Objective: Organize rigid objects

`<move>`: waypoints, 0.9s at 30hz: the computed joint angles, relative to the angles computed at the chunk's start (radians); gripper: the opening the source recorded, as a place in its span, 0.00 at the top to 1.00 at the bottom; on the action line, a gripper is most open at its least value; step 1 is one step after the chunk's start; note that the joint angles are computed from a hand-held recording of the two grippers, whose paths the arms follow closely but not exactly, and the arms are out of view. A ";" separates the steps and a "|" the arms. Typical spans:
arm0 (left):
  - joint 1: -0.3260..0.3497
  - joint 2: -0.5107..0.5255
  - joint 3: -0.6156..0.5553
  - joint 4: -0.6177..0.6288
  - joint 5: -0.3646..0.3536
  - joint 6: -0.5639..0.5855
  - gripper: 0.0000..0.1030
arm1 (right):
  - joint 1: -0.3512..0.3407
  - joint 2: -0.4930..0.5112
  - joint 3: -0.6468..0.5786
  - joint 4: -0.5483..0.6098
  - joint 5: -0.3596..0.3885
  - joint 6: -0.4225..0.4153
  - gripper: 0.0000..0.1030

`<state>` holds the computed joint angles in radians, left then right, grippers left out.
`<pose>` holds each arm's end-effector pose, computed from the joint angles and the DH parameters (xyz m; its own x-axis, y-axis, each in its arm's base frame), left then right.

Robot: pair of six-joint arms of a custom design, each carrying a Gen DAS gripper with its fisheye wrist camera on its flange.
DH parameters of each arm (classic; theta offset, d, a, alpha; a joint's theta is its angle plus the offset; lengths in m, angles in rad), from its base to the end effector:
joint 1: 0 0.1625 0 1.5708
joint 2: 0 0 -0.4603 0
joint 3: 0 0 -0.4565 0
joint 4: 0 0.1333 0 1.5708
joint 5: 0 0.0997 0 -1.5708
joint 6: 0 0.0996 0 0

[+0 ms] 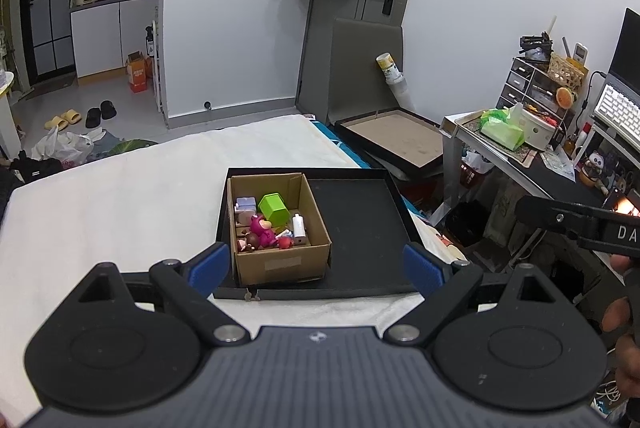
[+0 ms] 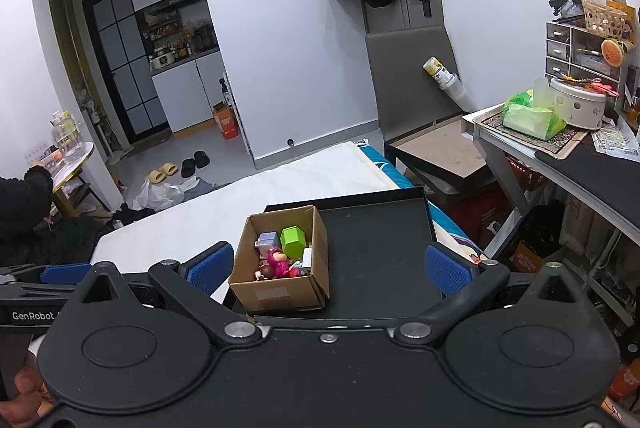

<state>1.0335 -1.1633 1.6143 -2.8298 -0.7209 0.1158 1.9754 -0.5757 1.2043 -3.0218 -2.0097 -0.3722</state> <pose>-0.1844 -0.7162 0.4128 -0.7985 -0.0593 -0.5991 0.4489 0.6045 -0.6581 0.4337 -0.7816 0.1564 -0.7919 -0.2928 0.5358 -0.5967 0.5572 -0.5774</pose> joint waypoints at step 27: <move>-0.002 -0.008 0.009 -0.006 0.006 -0.011 0.10 | 0.004 0.000 0.001 -0.006 -0.001 -0.007 0.00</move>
<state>1.0311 -1.1716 1.6234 -2.8354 -0.7146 0.1052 1.9795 -0.5760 1.2054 -3.0277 -2.0104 -0.3794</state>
